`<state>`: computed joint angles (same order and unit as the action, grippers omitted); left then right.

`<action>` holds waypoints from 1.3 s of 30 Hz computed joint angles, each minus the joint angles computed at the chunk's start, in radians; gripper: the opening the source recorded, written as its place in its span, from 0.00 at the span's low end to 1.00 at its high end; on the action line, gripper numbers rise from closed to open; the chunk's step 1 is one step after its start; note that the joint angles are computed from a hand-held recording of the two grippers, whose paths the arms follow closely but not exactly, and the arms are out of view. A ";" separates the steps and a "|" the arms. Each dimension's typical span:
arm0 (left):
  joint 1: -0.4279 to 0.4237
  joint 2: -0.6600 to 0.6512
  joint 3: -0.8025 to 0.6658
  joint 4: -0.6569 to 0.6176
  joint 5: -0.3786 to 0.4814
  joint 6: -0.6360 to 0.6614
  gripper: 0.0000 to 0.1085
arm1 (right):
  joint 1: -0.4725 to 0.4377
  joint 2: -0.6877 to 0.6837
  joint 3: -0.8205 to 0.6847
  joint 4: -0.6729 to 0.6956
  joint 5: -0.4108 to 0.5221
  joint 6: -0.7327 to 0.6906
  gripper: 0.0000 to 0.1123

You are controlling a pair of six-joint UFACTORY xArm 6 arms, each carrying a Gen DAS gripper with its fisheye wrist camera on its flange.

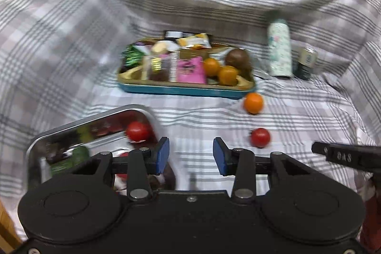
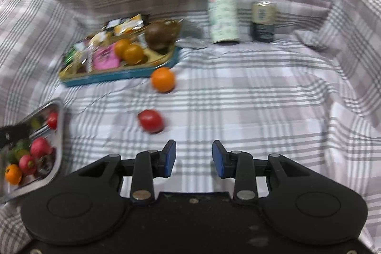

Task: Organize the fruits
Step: 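Grasp a red cherry tomato with the left tool while the right tool grasps the mandarin orange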

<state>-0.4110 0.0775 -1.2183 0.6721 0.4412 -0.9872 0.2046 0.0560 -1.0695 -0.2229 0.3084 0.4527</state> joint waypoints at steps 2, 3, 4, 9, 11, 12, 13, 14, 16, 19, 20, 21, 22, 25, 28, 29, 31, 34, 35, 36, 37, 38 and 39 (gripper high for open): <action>-0.015 0.032 -0.025 0.008 -0.013 0.004 0.45 | -0.017 0.009 -0.007 -0.011 -0.012 0.015 0.32; -0.022 0.045 -0.036 0.009 -0.018 0.008 0.45 | -0.025 0.014 -0.011 -0.019 -0.019 0.023 0.32; -0.028 0.061 -0.049 0.013 -0.024 0.009 0.45 | -0.034 0.022 -0.017 -0.026 -0.026 0.028 0.32; -0.058 0.150 -0.129 0.000 -0.039 0.044 0.45 | -0.060 0.061 -0.049 -0.070 -0.050 0.052 0.32; -0.067 0.184 -0.160 -0.005 -0.043 0.060 0.45 | -0.061 0.078 -0.065 -0.081 -0.051 0.059 0.32; -0.071 0.200 -0.174 -0.010 -0.045 0.070 0.46 | -0.064 0.084 -0.070 -0.076 -0.054 0.050 0.32; -0.075 0.216 -0.190 -0.014 -0.044 0.080 0.46 | -0.068 0.095 -0.079 -0.075 -0.058 0.042 0.32; -0.078 0.235 -0.207 -0.013 -0.044 0.084 0.46 | -0.071 0.104 -0.087 -0.075 -0.060 0.037 0.32; -0.082 0.268 -0.238 -0.019 -0.043 0.096 0.46 | -0.075 0.124 -0.106 -0.071 -0.063 0.024 0.32; -0.085 0.311 -0.282 -0.050 -0.042 0.121 0.46 | -0.082 0.156 -0.140 -0.054 -0.063 -0.001 0.32; -0.085 0.326 -0.297 -0.058 -0.039 0.126 0.46 | -0.082 0.157 -0.142 -0.053 -0.062 -0.003 0.32; -0.086 0.339 -0.311 -0.064 -0.034 0.129 0.46 | -0.084 0.166 -0.153 -0.044 -0.062 -0.012 0.32; -0.087 0.353 -0.327 -0.072 -0.027 0.132 0.46 | -0.086 0.174 -0.162 -0.038 -0.059 -0.016 0.32; -0.084 0.390 -0.369 -0.110 -0.009 0.141 0.46 | -0.090 0.196 -0.188 -0.013 -0.053 -0.035 0.32; -0.077 0.410 -0.386 -0.142 -0.011 0.143 0.46 | -0.090 0.214 -0.207 0.002 -0.046 -0.054 0.32; -0.075 0.415 -0.391 -0.155 -0.017 0.148 0.47 | -0.089 0.219 -0.213 0.003 -0.043 -0.058 0.32; -0.075 0.431 -0.411 -0.169 -0.013 0.157 0.47 | -0.087 0.231 -0.228 0.018 -0.038 -0.080 0.32; -0.075 0.455 -0.440 -0.204 -0.008 0.196 0.43 | -0.080 0.250 -0.252 0.018 -0.030 -0.097 0.32; -0.074 0.456 -0.438 -0.203 -0.017 0.195 0.41 | -0.079 0.255 -0.259 0.018 -0.029 -0.102 0.32; -0.072 0.453 -0.433 -0.205 -0.025 0.191 0.41 | -0.076 0.261 -0.267 0.017 -0.028 -0.106 0.32; -0.070 0.450 -0.428 -0.219 -0.028 0.197 0.41 | -0.074 0.266 -0.274 0.022 -0.026 -0.114 0.32; -0.067 0.444 -0.421 -0.230 -0.030 0.197 0.41 | -0.071 0.271 -0.282 0.024 -0.025 -0.119 0.32; -0.064 0.438 -0.415 -0.232 -0.029 0.192 0.41 | -0.068 0.277 -0.292 0.029 -0.023 -0.127 0.32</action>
<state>-0.4752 0.5154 -1.6330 0.4406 0.4127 -0.7952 0.1367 0.3335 -1.3610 -0.1935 0.2854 0.3260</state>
